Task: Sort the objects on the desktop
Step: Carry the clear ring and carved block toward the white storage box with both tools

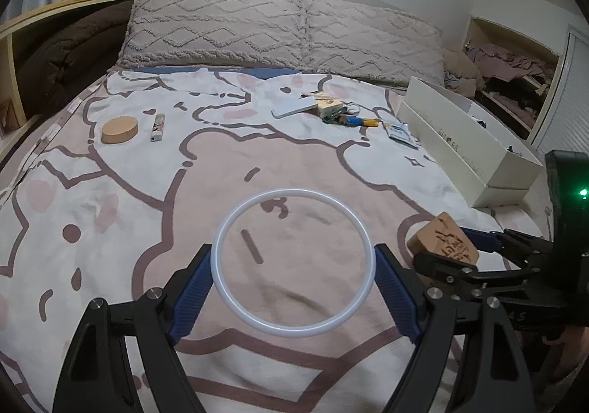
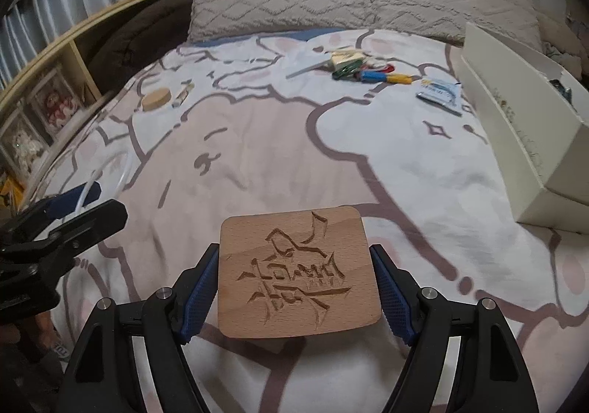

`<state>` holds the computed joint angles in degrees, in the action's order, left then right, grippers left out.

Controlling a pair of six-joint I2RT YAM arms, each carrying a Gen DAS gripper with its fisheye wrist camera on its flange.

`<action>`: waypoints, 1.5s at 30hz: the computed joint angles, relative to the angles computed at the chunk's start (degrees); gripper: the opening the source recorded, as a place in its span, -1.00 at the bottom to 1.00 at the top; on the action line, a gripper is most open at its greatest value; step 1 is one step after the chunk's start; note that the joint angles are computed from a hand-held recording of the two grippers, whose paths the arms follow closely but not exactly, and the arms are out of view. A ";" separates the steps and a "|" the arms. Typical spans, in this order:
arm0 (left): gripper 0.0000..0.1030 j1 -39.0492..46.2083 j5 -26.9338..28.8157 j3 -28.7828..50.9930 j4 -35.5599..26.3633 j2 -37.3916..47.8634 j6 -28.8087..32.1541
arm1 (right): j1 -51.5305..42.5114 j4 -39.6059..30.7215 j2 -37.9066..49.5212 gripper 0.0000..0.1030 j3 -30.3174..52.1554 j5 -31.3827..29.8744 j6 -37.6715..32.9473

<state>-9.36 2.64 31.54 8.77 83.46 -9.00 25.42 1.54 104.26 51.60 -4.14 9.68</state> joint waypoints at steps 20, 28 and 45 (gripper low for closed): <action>0.63 -12.63 -6.29 8.02 -2.76 3.14 -3.09 | -13.34 -1.40 -13.30 0.53 -8.46 -3.07 -4.54; 0.63 -17.75 -7.99 12.73 -3.73 5.51 -4.08 | -20.50 -1.39 -15.95 0.53 -10.40 -5.68 -6.83; 0.63 -26.97 -8.92 25.69 0.16 14.58 -2.84 | -36.51 -2.69 -19.39 0.53 -8.78 -12.55 -12.38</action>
<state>-36.33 -6.27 57.23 8.92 98.04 -11.84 -11.09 -1.15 84.87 42.82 -16.68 -2.71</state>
